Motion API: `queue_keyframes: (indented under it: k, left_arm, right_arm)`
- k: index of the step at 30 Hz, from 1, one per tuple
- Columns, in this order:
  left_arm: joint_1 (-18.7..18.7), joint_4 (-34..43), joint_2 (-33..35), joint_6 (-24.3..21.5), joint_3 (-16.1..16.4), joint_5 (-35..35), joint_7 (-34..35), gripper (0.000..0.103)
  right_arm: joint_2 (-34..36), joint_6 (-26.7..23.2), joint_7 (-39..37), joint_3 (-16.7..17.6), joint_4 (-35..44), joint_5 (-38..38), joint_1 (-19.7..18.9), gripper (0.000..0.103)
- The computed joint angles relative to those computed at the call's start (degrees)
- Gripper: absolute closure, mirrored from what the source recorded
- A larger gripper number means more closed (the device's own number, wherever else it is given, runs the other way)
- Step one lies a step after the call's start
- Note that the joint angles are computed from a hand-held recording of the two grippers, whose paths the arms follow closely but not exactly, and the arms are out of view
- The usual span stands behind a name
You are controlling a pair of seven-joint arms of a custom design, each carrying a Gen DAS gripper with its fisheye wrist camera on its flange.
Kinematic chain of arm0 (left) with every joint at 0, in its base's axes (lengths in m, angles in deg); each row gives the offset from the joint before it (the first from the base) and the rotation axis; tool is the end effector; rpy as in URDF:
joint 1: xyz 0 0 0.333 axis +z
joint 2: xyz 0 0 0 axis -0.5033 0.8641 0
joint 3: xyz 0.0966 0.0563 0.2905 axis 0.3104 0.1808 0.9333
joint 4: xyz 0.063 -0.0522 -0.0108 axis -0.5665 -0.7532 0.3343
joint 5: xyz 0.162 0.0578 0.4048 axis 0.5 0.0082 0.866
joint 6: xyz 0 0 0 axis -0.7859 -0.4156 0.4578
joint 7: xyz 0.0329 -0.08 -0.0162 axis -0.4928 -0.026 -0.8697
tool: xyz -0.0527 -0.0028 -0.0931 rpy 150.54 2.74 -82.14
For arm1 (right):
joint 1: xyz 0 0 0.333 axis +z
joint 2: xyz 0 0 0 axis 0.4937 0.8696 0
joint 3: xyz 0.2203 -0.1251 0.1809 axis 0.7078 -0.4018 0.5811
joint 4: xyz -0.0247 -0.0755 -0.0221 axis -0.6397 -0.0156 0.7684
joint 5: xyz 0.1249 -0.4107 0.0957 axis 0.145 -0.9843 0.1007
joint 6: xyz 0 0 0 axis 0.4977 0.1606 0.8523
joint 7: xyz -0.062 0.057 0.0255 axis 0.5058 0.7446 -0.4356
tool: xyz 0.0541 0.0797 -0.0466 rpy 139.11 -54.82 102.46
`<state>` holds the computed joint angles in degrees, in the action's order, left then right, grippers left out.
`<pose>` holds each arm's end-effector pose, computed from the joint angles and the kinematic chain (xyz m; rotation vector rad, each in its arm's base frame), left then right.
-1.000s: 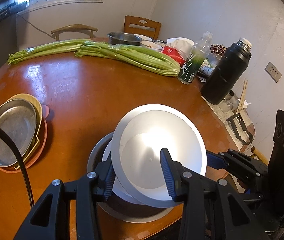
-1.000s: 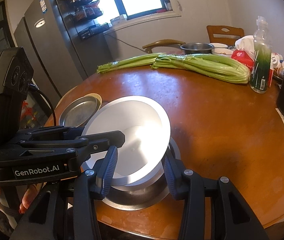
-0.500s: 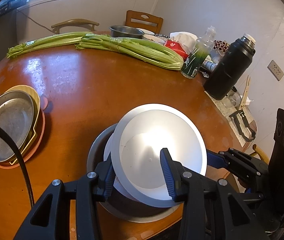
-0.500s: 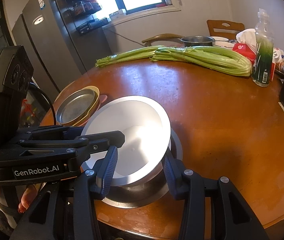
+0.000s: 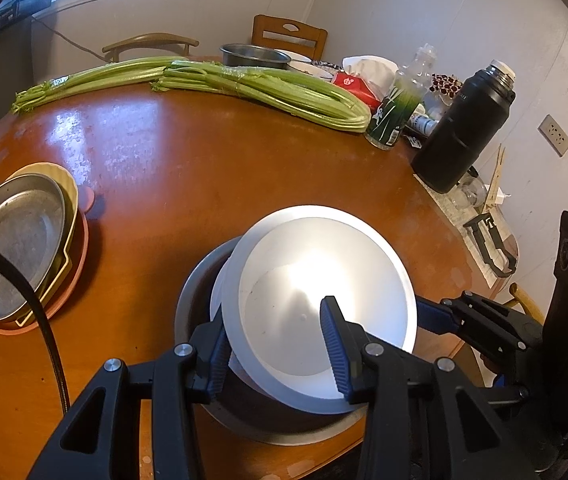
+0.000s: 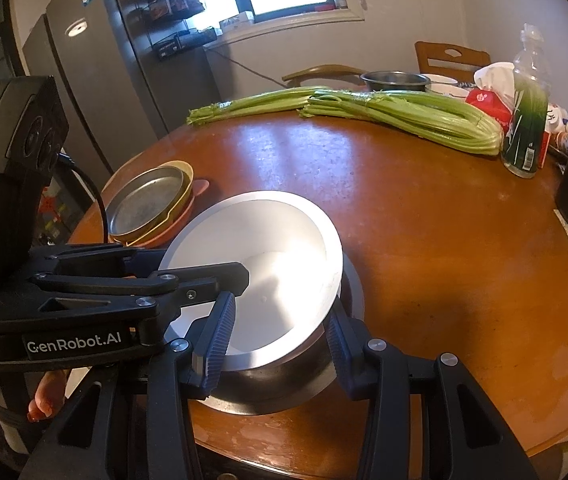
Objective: Organize plates and bowls
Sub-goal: 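Lower the second cup onto the first cup and open the left tool, then move the left tool to the steel bowl rim and close on it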
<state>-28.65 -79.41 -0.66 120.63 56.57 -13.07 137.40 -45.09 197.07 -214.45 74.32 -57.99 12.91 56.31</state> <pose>0.7016 -0.1418 0.4072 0.8735 -2.7548 0.9686 0.5583 0.3508 0.3941 -1.2771 2.0661 -0.5815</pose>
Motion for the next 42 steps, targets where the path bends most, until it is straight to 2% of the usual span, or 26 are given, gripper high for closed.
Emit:
queue_keyframes:
  k: [18,27,37,40,42]
  left_arm:
    - [-0.15,-0.66,-0.34,1.51,0.04,0.24,0.14,0.060]
    - [-0.07,-1.12,-0.74,2.40,-0.06,-0.03,1.15,0.060]
    - [0.15,-1.95,-1.72,3.56,0.15,-1.00,1.64,0.057]
    - [0.44,-2.65,-2.50,4.46,0.06,-2.21,2.66,0.051]
    - [0.64,-2.85,-2.90,4.45,0.05,-3.03,3.38,0.050]
  right_arm:
    - [0.69,-3.04,-2.01,0.07,1.14,1.06,0.58,0.056]
    - [0.82,-3.02,-1.90,0.01,1.01,1.37,0.46,0.056]
    - [0.87,-2.87,-1.69,-0.24,0.97,1.28,0.62,0.056]
    - [0.45,-3.37,-0.80,-0.22,0.77,0.40,0.73,0.056]
    - [0.15,-3.74,-0.46,-0.10,0.68,-0.04,0.72,0.056]
